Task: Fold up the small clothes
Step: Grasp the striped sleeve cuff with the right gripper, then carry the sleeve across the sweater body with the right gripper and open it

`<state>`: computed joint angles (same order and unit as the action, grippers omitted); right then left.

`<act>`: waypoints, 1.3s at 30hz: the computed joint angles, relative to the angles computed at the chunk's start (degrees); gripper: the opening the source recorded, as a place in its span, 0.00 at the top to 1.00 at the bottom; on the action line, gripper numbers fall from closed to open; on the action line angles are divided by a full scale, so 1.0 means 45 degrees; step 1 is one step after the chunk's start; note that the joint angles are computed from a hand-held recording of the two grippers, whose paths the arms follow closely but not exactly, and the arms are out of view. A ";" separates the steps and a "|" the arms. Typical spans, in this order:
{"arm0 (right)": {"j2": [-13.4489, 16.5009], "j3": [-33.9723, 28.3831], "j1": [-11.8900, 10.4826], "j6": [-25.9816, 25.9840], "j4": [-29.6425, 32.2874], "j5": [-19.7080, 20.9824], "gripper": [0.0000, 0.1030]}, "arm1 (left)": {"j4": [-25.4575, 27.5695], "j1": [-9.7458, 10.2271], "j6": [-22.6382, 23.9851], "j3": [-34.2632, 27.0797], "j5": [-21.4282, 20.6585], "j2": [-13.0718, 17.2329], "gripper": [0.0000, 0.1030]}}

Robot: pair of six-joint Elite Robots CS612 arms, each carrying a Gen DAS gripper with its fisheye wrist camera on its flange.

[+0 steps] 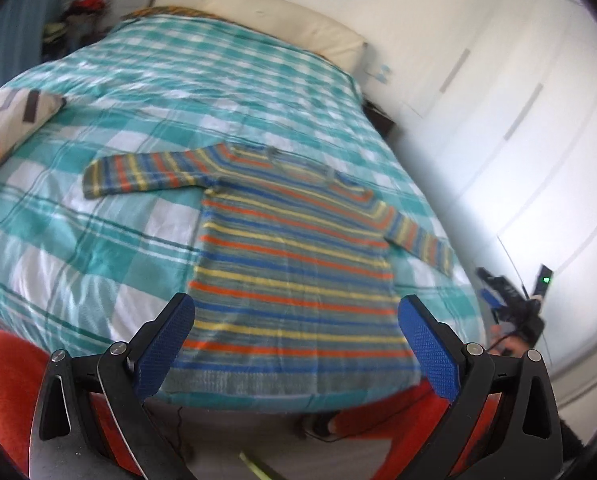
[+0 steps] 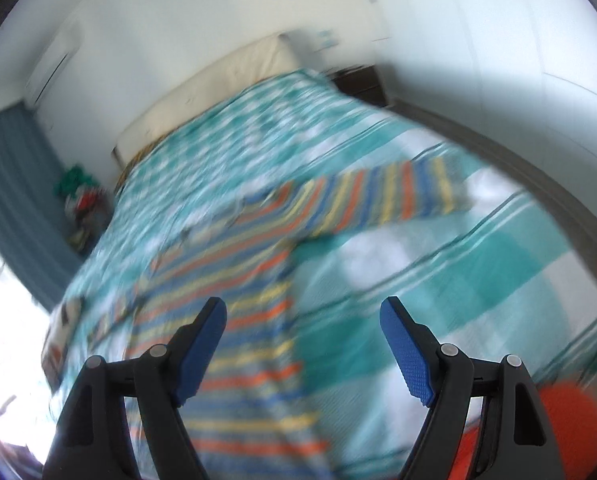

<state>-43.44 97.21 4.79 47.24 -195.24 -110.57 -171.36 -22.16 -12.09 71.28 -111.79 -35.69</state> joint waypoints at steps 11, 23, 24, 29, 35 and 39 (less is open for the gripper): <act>0.0657 -0.1018 -0.3112 0.1098 0.3055 0.3610 0.42 | 0.1160 -0.0112 -0.0669 -0.0944 0.2088 0.0953 0.01; 0.1028 -0.2590 -0.3181 -0.0392 0.6156 0.3297 0.96 | 0.1605 -0.0138 -0.0557 -0.0927 0.2743 0.1125 0.01; 0.0902 -0.2760 -0.2984 -0.0811 0.6544 0.2621 0.96 | 0.1511 -0.0136 -0.0532 -0.0940 0.2778 0.1150 0.01; 0.0877 -0.4905 -0.1786 -0.3705 0.8687 0.0600 0.96 | 0.1052 -0.0080 -0.0361 -0.1073 0.2848 0.1405 0.01; 0.2538 -0.8916 -0.0930 -0.4966 0.9407 0.3755 0.96 | 0.0856 0.0134 -0.0444 -0.1079 0.2562 0.1573 0.02; 0.4482 -1.2079 -0.0670 -0.5330 1.0024 0.6997 0.90 | 0.0694 0.0290 -0.1019 -0.1060 0.2496 0.1582 0.02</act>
